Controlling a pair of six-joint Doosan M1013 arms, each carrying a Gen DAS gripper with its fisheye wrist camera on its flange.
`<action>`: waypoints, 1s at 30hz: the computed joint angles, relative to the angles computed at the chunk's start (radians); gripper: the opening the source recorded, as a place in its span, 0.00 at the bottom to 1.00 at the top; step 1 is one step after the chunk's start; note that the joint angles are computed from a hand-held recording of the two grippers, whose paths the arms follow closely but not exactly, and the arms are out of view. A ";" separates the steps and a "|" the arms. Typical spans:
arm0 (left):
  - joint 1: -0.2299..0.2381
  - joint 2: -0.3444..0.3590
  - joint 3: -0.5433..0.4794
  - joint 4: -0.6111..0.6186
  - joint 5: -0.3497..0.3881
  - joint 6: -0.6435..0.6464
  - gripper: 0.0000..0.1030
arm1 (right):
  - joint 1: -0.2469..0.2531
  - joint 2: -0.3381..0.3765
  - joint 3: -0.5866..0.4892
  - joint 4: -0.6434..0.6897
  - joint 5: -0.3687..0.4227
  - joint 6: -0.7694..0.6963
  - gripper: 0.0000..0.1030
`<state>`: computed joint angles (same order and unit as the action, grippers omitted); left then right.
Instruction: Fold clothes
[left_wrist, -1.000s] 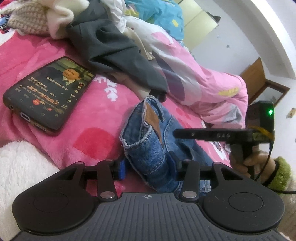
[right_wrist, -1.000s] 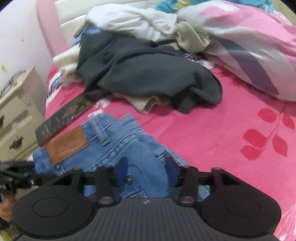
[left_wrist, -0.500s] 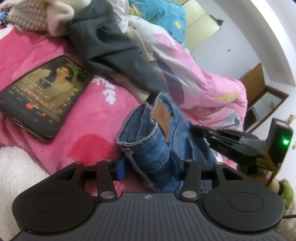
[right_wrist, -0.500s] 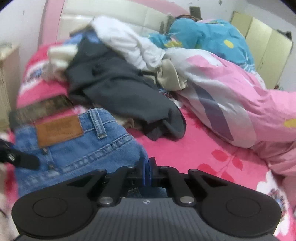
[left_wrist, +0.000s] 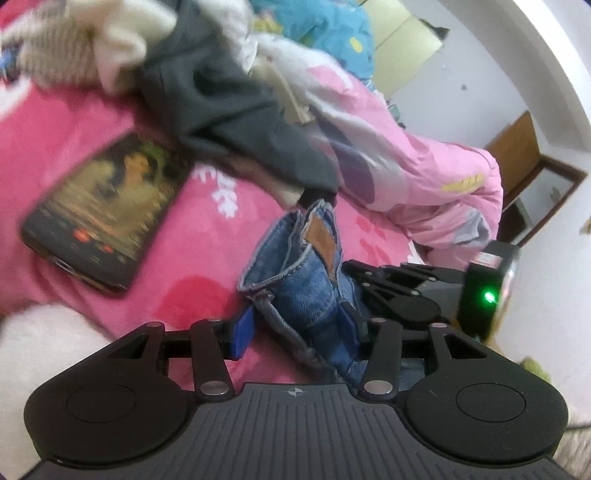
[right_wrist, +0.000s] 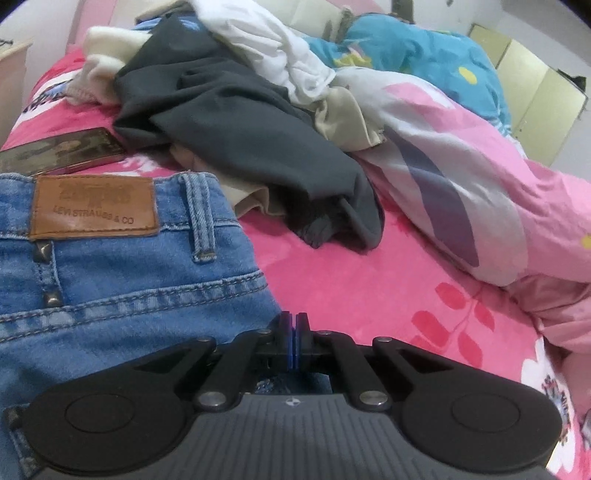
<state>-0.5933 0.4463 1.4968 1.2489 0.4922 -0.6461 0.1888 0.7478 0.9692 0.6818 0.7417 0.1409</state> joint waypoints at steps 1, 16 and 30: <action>-0.010 -0.006 0.006 0.028 0.028 -0.006 0.47 | 0.000 0.004 -0.005 0.001 0.001 0.010 0.02; -0.006 0.122 -0.251 -0.092 0.065 0.458 0.47 | -0.165 -0.113 0.112 0.387 0.014 0.252 0.27; 0.005 0.223 -0.385 -0.343 0.280 0.730 0.41 | -0.483 -0.219 0.349 0.326 -0.167 1.126 0.41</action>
<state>-0.5880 0.6695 1.1114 0.9061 0.7721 0.0837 -0.2939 0.5285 1.3182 1.0077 0.5749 1.2671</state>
